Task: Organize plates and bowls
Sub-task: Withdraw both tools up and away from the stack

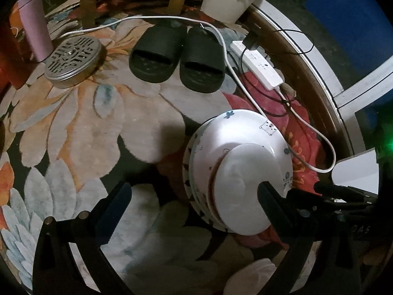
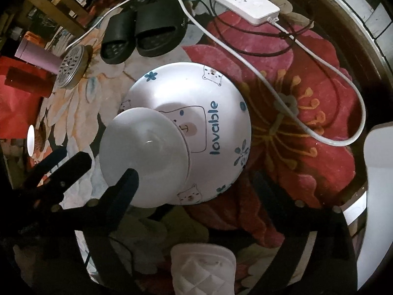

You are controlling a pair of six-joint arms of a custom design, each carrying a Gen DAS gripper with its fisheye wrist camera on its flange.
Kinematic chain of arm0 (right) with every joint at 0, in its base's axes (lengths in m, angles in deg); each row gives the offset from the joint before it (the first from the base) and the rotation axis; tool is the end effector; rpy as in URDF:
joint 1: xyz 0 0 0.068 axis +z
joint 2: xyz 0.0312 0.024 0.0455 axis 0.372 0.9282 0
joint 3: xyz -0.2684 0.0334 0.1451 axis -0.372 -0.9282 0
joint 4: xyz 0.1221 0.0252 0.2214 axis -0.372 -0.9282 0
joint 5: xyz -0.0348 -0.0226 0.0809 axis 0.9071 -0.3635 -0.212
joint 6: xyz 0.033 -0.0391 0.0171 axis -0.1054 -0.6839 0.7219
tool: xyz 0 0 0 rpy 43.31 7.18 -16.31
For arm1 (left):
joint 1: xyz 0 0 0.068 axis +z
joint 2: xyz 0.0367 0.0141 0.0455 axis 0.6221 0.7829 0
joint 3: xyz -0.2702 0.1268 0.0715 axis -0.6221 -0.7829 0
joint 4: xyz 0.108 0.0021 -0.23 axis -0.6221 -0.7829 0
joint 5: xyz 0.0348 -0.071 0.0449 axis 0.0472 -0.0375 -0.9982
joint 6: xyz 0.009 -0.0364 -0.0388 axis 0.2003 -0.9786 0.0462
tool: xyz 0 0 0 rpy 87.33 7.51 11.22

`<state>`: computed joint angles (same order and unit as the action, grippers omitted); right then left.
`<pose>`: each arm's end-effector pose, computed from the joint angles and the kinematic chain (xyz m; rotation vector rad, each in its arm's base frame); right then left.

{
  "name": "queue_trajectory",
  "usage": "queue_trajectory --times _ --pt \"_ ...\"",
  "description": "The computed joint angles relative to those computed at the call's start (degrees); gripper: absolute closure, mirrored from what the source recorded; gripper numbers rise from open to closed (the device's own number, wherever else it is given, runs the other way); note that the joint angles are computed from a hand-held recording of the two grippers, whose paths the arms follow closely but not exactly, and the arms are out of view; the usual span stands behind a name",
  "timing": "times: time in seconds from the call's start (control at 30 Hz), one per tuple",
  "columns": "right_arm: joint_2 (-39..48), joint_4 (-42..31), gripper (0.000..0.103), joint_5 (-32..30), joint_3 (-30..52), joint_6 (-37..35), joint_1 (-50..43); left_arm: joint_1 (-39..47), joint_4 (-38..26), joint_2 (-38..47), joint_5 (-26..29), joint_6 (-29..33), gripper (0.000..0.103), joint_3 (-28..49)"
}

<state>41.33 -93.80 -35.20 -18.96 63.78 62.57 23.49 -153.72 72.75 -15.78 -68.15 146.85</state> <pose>0.1462 0.1199 0.3084 0.7832 2.7913 0.1864 0.2586 -0.0844 0.3257 0.7392 2.7524 -0.6174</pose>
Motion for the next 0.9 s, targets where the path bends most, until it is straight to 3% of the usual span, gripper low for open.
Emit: queue_trajectory --times 0.9 --pt "8.47 0.61 0.006 2.23 7.32 -0.84 3.48 10.17 -1.97 1.55 0.01 7.53 0.001 1.95"
